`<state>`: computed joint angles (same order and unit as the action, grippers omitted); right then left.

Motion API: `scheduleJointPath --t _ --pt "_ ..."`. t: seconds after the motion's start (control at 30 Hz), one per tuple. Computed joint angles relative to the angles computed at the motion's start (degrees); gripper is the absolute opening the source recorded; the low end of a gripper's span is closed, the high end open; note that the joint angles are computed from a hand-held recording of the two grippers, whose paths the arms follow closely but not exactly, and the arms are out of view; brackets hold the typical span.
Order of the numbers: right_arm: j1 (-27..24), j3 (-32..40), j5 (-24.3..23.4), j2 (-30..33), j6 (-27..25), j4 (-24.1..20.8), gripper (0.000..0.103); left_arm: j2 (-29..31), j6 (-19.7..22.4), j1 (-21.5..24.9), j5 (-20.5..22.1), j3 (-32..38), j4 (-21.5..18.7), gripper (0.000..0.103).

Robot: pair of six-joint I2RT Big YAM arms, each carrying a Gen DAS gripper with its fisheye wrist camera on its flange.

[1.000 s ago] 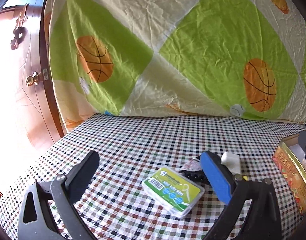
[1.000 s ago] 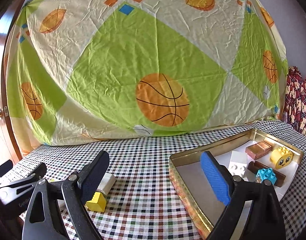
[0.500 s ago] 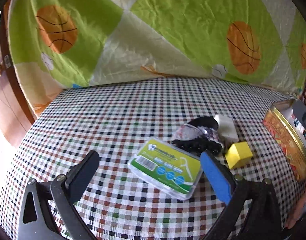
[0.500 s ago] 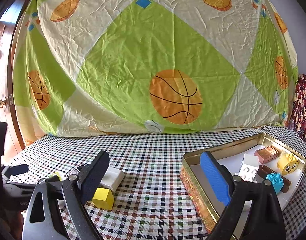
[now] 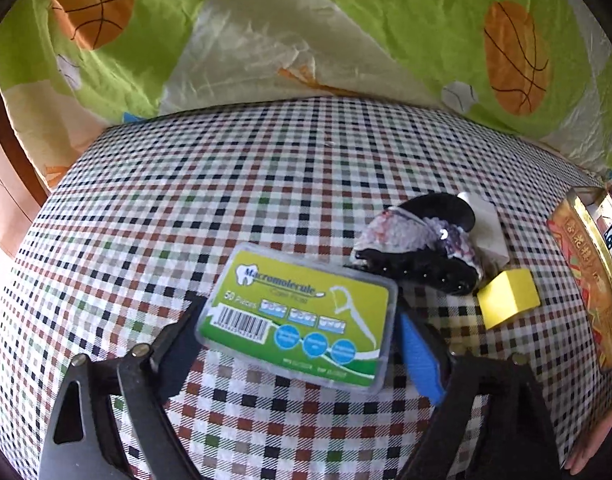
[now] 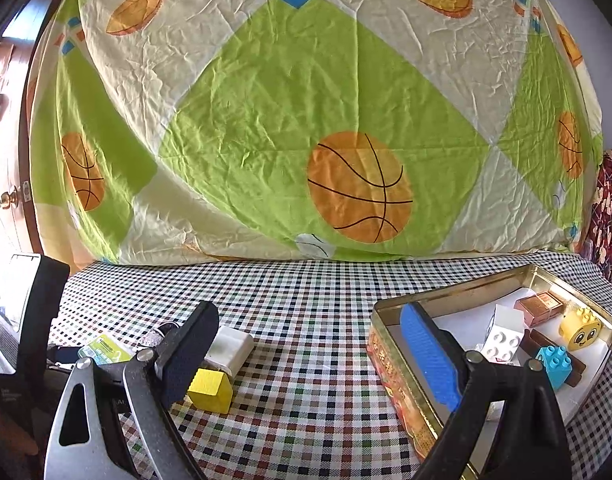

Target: Organize rigid objects

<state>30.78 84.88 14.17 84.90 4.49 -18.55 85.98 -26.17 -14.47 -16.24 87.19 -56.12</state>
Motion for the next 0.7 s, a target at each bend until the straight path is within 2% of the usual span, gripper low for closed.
scheduleJointPath --t 0.17,0.37,0.47,0.53,0.6,0.7 --pt "0.28 3.04 -1.57 1.59 -1.34 -6.0 0.094 -2.0 -2.56 -0.55 -4.62 -1.67 1.26 0.085" --pt "1.11 11.76 -8.56 7.41 -3.05 -19.06 0.093 -5.88 -6.88 -0.24 -9.6 -5.14 4.6 0.085" --pt "1.83 16.1 -9.21 10.54 -3.31 -24.81 0.08 -6.59 -8.06 -0.19 -11.64 -5.82 5.31 0.085" --pt "2.17 18.91 -9.29 12.67 -3.54 -28.76 0.073 -7.1 -8.48 -0.19 -11.99 -6.29 5.42 0.085" --pt "2.29 22.67 -10.07 15.41 -3.48 -33.82 0.061 -7.39 -8.77 -0.28 -12.48 -6.46 5.04 0.085" --pt "2.02 26.14 -11.73 18.06 -3.33 -38.77 0.051 -6.72 -8.38 -0.3 -13.12 -6.08 5.53 0.085"
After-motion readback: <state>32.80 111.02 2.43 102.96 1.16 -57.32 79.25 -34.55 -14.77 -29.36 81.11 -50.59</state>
